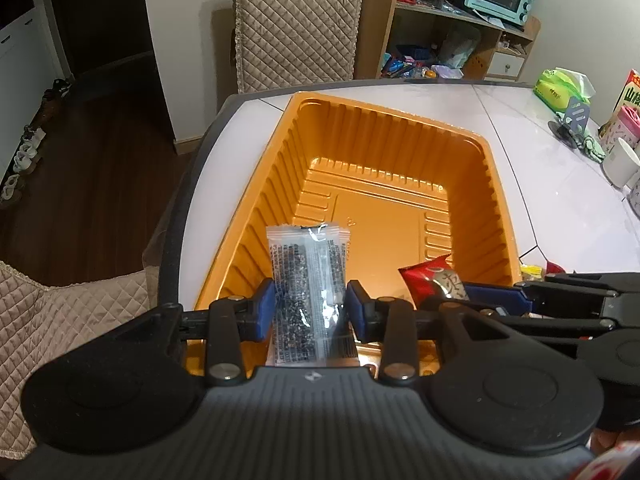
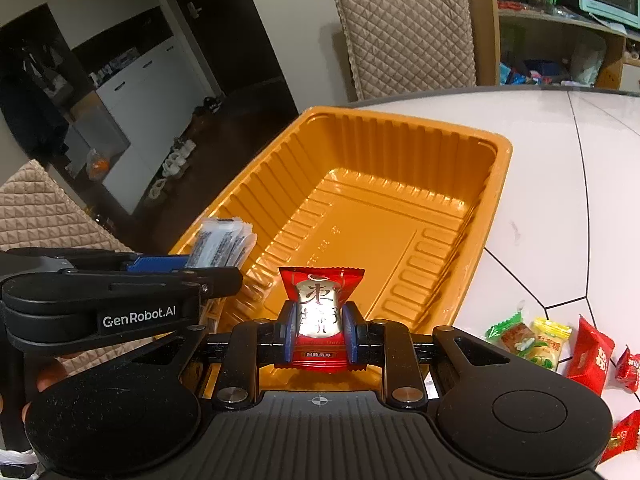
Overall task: Organize snacks
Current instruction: 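Carry both packets over the orange tray with both grippers, then open both grippers to drop the packets into the orange tray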
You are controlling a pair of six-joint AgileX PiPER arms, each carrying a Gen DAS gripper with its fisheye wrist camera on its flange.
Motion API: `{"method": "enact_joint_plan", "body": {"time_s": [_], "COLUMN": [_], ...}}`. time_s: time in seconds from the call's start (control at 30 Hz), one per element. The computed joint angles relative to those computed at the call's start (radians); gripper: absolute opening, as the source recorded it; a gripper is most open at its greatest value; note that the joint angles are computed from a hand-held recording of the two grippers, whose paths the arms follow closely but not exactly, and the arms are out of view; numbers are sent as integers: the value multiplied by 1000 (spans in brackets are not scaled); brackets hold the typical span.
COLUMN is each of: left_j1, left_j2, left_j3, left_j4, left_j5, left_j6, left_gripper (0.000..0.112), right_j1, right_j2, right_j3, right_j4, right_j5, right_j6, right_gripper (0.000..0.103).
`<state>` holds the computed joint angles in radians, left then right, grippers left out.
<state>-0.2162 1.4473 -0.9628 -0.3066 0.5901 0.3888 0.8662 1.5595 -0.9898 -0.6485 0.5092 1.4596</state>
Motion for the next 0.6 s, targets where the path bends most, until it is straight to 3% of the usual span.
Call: {"method": "enact_joint_plan", "body": {"time_s": [0.17, 0.23, 0.3, 0.6], "left_j1": [-8, -17, -16, -27], "left_j2": [27, 21, 15, -54], "left_j3": [-14, -6, -3, -2], "left_j4": [14, 32, 35, 90], "left_j5": [-4, -22, -22, 31], "left_j6": [-29, -50, -53, -124], "left_gripper": [35, 37, 37, 42], "right_j1": [-26, -29, -12, 22], "right_j2": [13, 7, -14, -123], "right_j3": [0, 1, 28, 79], "right_j4": [22, 35, -58, -92], "right_j5": [-24, -19, -15, 27], "right_j6": [-34, -31, 74, 119], "right_gripper": [28, 45, 53, 60]}}
